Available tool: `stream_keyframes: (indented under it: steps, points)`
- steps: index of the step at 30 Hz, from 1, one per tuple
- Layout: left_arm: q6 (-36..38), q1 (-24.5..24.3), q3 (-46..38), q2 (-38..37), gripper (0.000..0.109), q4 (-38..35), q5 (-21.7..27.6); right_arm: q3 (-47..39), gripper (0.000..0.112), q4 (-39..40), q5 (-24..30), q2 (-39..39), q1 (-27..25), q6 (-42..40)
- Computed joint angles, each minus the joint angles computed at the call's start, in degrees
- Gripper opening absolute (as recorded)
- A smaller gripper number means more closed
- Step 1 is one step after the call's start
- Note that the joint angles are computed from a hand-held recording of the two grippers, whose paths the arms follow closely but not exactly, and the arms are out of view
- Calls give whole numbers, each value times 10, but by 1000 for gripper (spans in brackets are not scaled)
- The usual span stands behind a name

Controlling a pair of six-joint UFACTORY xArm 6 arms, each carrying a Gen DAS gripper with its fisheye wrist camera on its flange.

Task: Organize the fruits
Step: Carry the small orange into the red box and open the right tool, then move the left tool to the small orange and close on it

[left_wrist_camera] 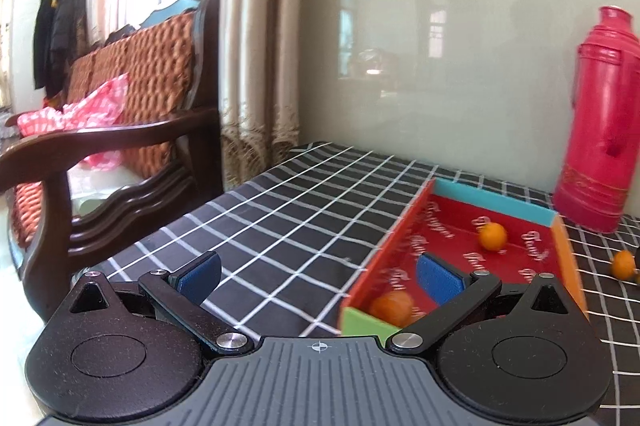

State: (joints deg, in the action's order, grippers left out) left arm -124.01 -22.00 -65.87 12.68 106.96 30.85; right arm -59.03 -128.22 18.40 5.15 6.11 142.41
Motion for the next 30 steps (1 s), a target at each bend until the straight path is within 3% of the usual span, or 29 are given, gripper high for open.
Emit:
stream_keyframes:
  steps: [3,10,16,22,30]
  points:
    - [-29,-20,-9,6,103,55,-7,37,94,100,46,-19,-13,-91]
    - [31,-74,-82,57,103,61,-51,110,97,216,157,-72,-26,-194]
    - [150,-119,-202,142,103,-47,-97,156,97,292,265,-110,-40,-229]
    - [297,-162,-332,244,103,-167,-110,196,97,334,347,-151,-58,-196]
    - [457,-191,-469,351,102,-305,-109,232,97,297,288,-189,-107,-185]
